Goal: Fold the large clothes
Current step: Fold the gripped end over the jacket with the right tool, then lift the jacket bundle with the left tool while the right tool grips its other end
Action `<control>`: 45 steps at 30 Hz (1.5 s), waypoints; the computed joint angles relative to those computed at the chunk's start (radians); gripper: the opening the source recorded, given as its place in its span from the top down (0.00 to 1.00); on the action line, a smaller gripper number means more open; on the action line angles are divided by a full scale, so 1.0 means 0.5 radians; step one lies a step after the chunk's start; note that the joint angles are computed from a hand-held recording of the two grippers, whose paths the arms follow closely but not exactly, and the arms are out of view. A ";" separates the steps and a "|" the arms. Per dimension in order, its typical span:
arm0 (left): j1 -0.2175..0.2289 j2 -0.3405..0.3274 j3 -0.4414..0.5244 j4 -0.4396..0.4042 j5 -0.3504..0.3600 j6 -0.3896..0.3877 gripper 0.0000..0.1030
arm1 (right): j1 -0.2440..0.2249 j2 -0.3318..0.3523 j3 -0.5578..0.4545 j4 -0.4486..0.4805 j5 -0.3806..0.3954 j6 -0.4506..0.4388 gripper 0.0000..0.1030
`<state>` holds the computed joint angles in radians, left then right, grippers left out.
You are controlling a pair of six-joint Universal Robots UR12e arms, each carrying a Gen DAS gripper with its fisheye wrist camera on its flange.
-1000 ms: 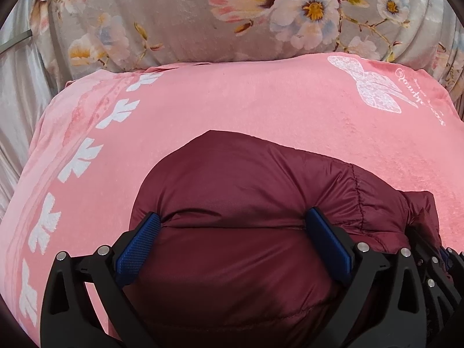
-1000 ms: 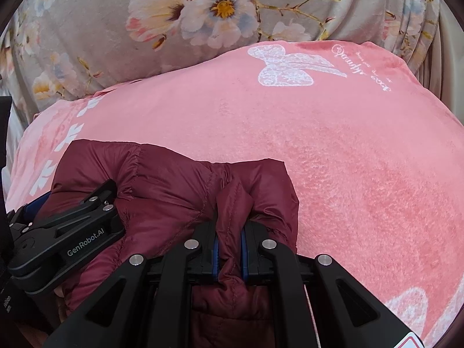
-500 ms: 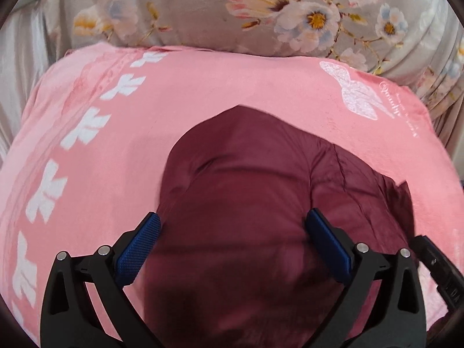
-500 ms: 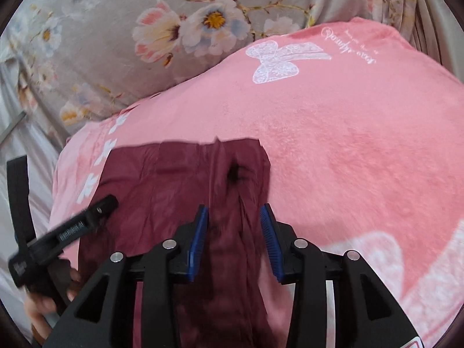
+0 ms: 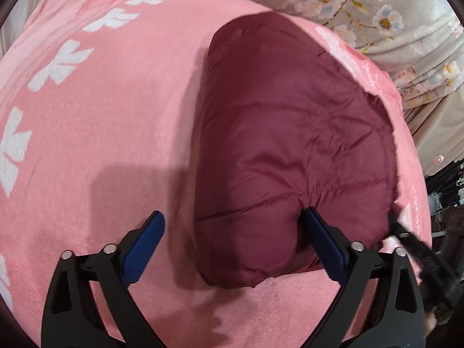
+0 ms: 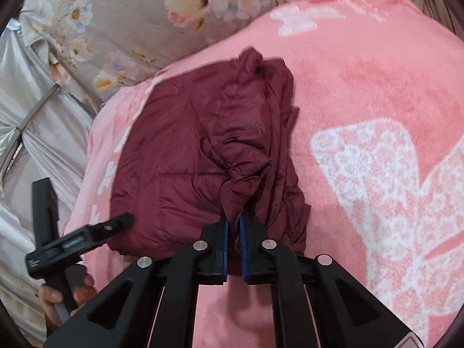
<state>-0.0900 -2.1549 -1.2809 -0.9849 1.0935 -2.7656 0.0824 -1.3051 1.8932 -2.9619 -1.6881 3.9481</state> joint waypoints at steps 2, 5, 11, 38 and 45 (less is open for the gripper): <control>-0.013 0.016 -0.027 0.067 0.061 0.029 0.13 | 0.048 -0.058 0.019 0.015 -0.134 -0.076 0.96; -0.039 0.042 -0.084 0.158 0.145 0.082 0.12 | 0.059 -0.078 0.025 0.185 -0.159 -0.048 0.96; -0.067 0.062 -0.171 0.318 0.228 0.097 0.10 | 0.089 0.027 0.012 0.264 -0.263 0.026 0.97; -0.212 -0.059 -0.012 0.620 0.488 -0.022 0.08 | 0.033 0.033 -0.128 0.374 -0.333 0.022 0.56; -0.141 -0.116 0.144 0.260 0.252 -0.207 0.04 | -0.126 0.011 0.027 -0.037 0.095 0.267 0.19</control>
